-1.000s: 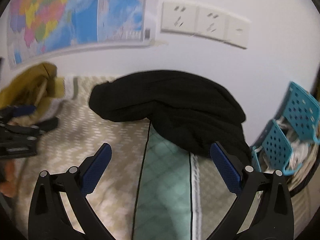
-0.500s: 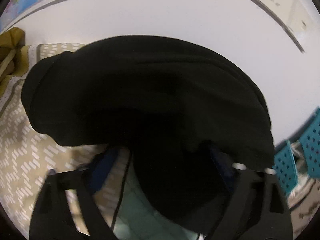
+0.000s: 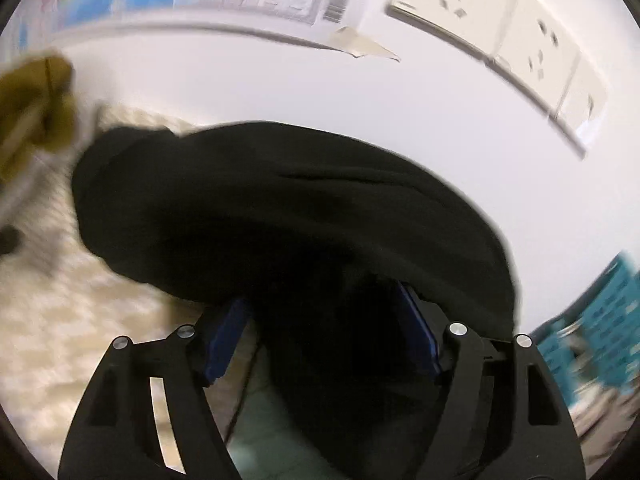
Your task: Fold large clothes
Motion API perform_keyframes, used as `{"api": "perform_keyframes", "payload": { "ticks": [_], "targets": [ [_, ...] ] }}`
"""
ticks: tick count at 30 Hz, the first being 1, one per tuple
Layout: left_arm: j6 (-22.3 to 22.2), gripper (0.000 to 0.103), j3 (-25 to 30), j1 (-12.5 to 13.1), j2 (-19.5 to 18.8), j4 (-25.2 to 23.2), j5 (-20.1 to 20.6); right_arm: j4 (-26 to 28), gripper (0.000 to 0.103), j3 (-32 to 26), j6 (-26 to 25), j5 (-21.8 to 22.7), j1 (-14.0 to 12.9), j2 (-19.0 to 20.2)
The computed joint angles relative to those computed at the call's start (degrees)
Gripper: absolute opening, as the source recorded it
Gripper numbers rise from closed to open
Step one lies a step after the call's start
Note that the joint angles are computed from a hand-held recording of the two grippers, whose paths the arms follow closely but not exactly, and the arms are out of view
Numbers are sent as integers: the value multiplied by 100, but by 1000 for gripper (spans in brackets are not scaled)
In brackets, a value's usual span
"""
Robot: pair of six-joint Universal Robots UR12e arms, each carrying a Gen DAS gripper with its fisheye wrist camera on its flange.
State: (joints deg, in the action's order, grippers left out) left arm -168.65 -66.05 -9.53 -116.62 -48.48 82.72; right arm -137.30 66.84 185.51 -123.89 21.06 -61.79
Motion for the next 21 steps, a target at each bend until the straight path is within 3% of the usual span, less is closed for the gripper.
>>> {"api": "perform_keyframes", "payload": {
  "ticks": [2, 4, 5, 6, 9, 12, 14, 21],
  "targets": [
    [16, 97, -7, 1, -12, -23, 6, -186, 80, -111, -272, -370, 64, 154],
    [50, 97, 8, -5, -35, -61, 47, -267, 70, -192, -489, -344, 66, 245],
    [61, 97, 29, -7, -54, -85, 63, -304, 32, -175, -538, -97, 29, 225],
    [67, 97, 39, -6, -64, -94, 72, -109, 15, -183, -383, 301, -32, 163],
    [110, 97, 35, 13, -81, 13, 20, -415, 13, -55, -238, 697, -114, -51],
    [276, 97, 97, 26, -147, 173, -270, -1058, 12, 206, 127, 1117, -255, -489],
    [414, 97, 176, 1, -209, 258, -497, -1180, 12, 201, 398, 1301, -350, -669],
    [989, 97, 513, -177, -465, 325, -2062, -1270, 12, 319, 1118, 1580, -687, -1214]
  ]
}}
